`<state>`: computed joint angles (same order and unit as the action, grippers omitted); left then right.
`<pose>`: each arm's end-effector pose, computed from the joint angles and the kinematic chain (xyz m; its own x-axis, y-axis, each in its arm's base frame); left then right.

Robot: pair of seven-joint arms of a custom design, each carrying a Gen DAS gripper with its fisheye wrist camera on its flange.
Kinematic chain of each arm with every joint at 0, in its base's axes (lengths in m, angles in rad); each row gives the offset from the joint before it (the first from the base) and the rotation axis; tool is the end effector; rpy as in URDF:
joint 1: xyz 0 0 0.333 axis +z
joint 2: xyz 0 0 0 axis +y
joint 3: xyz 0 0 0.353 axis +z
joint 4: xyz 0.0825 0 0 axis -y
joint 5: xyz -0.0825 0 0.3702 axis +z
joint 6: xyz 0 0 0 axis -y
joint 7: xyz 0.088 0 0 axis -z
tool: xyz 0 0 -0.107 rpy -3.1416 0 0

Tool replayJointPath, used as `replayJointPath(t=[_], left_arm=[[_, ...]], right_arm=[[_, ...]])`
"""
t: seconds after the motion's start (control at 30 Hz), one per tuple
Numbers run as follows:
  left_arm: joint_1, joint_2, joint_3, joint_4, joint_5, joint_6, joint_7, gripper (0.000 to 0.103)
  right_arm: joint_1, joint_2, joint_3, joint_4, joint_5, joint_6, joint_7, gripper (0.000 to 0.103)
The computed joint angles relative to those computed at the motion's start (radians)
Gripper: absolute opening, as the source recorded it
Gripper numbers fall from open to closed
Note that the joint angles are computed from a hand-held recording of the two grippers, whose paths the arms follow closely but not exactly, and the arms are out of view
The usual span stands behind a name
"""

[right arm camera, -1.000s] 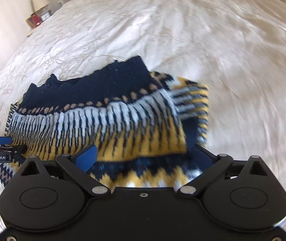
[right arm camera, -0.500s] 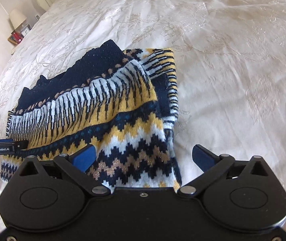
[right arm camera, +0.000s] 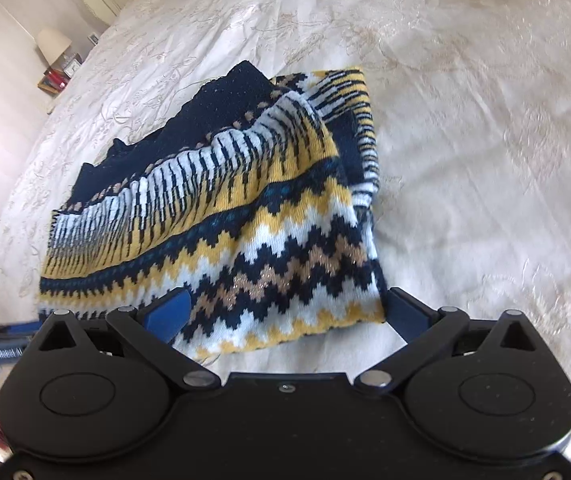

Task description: Fold small clothes

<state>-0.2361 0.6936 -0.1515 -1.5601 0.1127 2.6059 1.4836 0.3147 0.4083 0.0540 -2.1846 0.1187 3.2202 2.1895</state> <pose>0.7004 -0.2623 0.3164 -0.3350 -0.9414 0.0394 -0.8865 0.3008 -0.3516 0.5766 0.2080 0.3162 -0.2515 -0.8792 -0.4047 -0.7995 0.4244 -0.4252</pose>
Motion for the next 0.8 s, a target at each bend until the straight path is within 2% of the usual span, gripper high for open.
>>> replayJointPath(t=[0.13,0.27,0.4,0.5,0.7,0.8], left_arm=[[0.0,-0.039,-0.002,-0.07,-0.013,0.008,-0.026,0.083],[-0.008,-0.066,0.002,-0.112,-0.014,0.011,-0.062,0.083],[-0.02,-0.083,0.008,-0.131,-0.006,0.008,-0.103,0.083],[-0.028,-0.085,0.012,-0.127,0.005,-0.001,-0.131,0.083],[-0.04,-0.063,0.007,-0.07,0.013,-0.031,-0.169,0.083],[-0.048,-0.028,0.007,0.005,0.014,-0.055,-0.183,0.083]], right_arm=[[-0.177,0.009,0.171,-0.028,0.009,0.053,-0.021,0.102],[-0.338,0.044,0.304,-0.018,-0.031,0.065,-0.041,0.102],[-0.535,0.124,0.471,0.022,-0.092,0.066,-0.071,0.102],[-0.645,0.197,0.571,0.067,-0.127,0.059,-0.093,0.102],[-0.775,0.351,0.715,0.179,-0.171,0.026,-0.153,0.103],[-0.802,0.412,0.757,0.237,-0.16,-0.018,-0.202,0.103]])
